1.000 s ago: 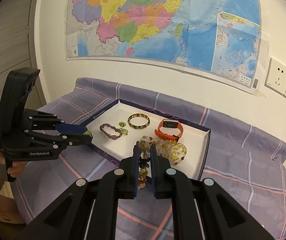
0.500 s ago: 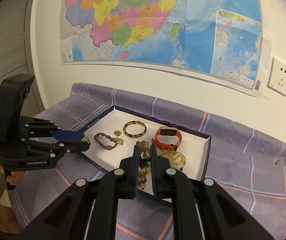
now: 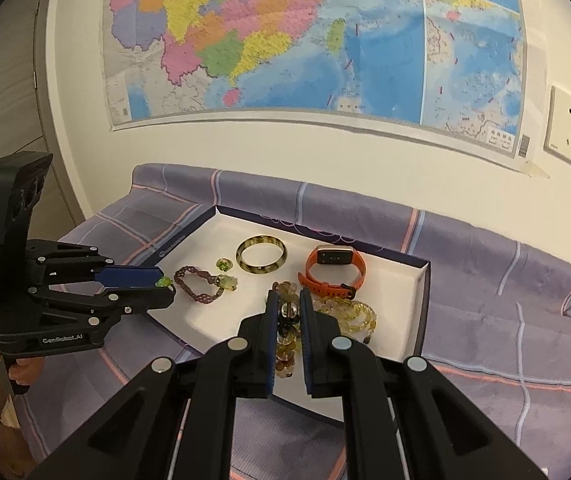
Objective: Organize jewelry
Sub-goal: 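Carry the stone bracelet in the right tool while the left tool carries the green ring into the tray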
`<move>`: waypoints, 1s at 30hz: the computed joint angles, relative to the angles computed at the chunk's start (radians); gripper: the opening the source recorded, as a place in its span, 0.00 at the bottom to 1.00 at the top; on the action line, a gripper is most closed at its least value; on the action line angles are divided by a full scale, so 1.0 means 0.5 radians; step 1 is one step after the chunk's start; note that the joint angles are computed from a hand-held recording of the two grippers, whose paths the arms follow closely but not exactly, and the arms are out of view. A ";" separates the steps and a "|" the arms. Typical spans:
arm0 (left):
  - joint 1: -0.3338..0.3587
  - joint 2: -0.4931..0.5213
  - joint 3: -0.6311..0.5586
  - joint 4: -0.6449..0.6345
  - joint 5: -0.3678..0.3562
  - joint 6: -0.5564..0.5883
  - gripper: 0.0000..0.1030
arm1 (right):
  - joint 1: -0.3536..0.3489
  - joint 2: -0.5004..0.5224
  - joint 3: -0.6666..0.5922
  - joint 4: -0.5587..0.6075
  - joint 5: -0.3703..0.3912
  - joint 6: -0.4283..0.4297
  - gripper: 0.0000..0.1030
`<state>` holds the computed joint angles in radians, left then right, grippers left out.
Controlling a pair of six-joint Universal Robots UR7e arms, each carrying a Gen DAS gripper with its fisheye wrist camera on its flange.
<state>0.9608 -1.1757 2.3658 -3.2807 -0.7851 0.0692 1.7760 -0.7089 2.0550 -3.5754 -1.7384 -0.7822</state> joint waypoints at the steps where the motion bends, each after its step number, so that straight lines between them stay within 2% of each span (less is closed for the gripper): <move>1: 0.003 0.006 -0.006 0.000 0.002 0.001 0.24 | -0.002 0.005 -0.008 0.010 -0.003 0.003 0.09; 30: 0.103 0.159 -0.155 0.072 0.026 0.008 0.24 | -0.034 0.067 -0.173 0.256 0.028 0.097 0.09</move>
<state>1.0123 -1.0960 2.2885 -3.2445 -0.7721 0.0731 1.7588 -0.6752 1.9683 -3.4472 -1.7244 -0.7338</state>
